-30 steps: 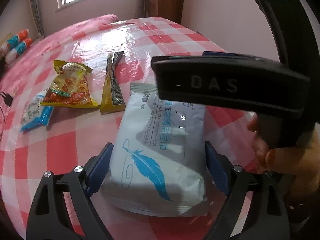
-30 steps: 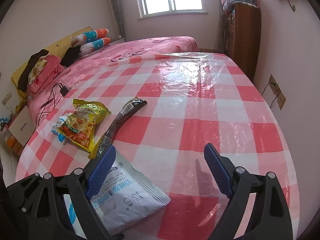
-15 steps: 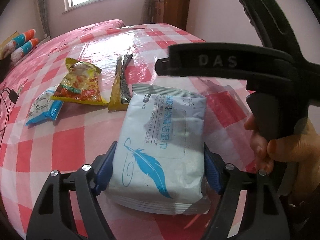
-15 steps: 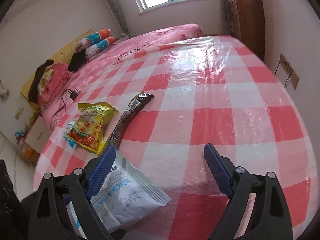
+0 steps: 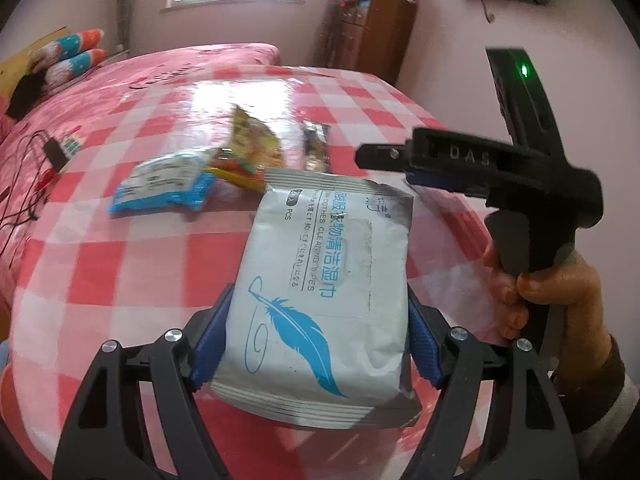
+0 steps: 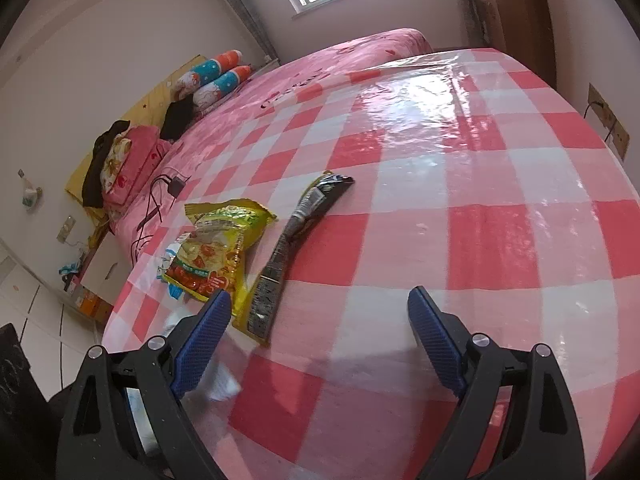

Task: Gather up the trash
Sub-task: 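Grasp the white feather-print wet-wipes pack with the left tool, then lift the wipes pack with the left tool while the right tool grasps the dark snack stick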

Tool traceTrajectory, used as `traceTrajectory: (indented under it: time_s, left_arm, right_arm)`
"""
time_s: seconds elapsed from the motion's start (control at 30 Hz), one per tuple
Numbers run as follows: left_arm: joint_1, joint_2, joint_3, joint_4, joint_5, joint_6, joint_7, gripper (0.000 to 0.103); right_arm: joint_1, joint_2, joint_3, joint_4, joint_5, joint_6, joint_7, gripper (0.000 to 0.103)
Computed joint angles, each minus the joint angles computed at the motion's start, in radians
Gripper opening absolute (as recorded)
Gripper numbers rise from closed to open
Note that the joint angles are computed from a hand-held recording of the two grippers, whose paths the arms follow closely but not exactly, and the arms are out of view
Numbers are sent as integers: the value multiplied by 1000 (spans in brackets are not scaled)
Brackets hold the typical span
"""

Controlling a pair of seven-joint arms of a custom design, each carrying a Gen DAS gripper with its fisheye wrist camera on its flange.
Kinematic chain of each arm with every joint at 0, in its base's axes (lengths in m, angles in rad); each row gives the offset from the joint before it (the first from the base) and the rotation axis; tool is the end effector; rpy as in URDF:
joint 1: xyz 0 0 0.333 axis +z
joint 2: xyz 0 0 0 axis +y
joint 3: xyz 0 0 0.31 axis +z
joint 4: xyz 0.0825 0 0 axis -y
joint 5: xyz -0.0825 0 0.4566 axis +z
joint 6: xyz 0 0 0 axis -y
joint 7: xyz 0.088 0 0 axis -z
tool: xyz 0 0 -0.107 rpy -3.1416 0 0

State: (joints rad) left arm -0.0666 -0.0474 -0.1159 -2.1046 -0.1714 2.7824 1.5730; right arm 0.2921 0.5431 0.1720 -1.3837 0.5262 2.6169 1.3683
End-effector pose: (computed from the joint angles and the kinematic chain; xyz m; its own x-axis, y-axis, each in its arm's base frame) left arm 0.6370 -0.1106 0.4836 -0.1021 -0.9843 0.1439 -0.7579 -0.0167 -0.6521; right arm 0.7528 0.3302 0.4485 0.3627 -0.8233 -0.4366 -0.8056 -0.0415 -0.5910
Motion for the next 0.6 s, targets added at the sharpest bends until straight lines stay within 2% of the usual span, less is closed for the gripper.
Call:
traceTrajectory:
  time_s: [0.37,0.43,0.6]
  left_arm:
    - [27,-71,44,-78,2,37,-36,77]
    - [29,-79,53,-89,-10,42,-34,77]
    - [34,-93,75,-109,-42,58,-22,77]
  right_arm:
    - [89,116,-71,181,-179,-39,157,89]
    - [97,140,-78,221,-210,-58,175,81]
    - [132,239,-106,381,-304,-135,232,68]
